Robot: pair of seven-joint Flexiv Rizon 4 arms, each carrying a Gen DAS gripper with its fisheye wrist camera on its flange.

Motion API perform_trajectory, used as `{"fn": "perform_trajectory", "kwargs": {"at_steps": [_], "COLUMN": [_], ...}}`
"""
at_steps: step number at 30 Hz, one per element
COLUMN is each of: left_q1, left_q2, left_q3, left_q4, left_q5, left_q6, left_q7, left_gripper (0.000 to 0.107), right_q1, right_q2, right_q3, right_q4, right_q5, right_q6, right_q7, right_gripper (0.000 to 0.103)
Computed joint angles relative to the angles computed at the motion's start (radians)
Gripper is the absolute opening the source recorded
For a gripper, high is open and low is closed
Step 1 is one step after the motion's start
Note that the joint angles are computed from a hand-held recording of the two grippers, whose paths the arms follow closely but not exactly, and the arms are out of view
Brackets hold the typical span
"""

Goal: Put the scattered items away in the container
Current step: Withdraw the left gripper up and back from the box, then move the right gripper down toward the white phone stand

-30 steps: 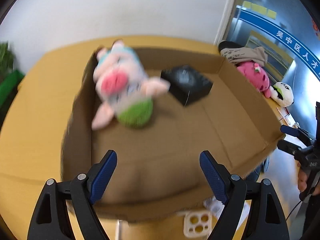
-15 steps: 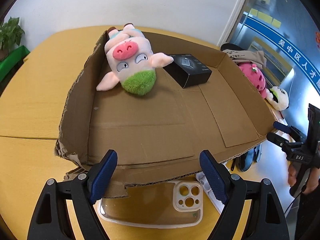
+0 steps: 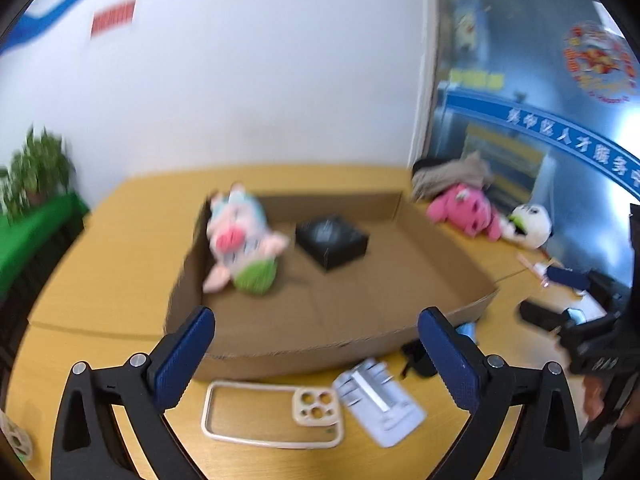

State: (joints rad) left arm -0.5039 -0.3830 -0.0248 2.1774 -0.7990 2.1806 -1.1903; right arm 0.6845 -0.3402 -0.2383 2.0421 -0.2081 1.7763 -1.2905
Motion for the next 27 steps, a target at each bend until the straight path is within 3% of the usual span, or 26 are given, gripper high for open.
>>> {"fn": "perform_trajectory", "kwargs": {"at_steps": [4, 7, 19, 27], "left_q1": [-0.062, -0.076, -0.079, -0.037], "left_q2": [0.007, 0.009, 0.001, -0.024], "left_q3": [-0.010, -0.040, -0.082, -0.076], "left_q4": [0.003, 0.019, 0.027, 0.036], "left_q5": [-0.078, -0.116, -0.148, -0.066], "left_q6": [0.072, 0.112, 0.115, 0.086], "left_q7": [0.042, 0.026, 0.017, -0.069], "left_gripper": [0.103, 0.103, 0.103, 0.103], "right_q1": [0.183, 0.275, 0.297, 0.181], "right_q2": [0.053, 0.082, 0.116, 0.072], "right_q3": [-0.181, -0.262, -0.250, -0.126], "right_q4": [0.074, 0.120, 0.159, 0.125], "right_q5": [0.030, 0.066, 0.153, 0.138], "right_q6": [0.013, 0.035, 0.041, 0.027], "right_q7": [0.005, -0.029, -0.100, -0.086], "right_gripper": [0.099, 0.099, 0.099, 0.099]}}
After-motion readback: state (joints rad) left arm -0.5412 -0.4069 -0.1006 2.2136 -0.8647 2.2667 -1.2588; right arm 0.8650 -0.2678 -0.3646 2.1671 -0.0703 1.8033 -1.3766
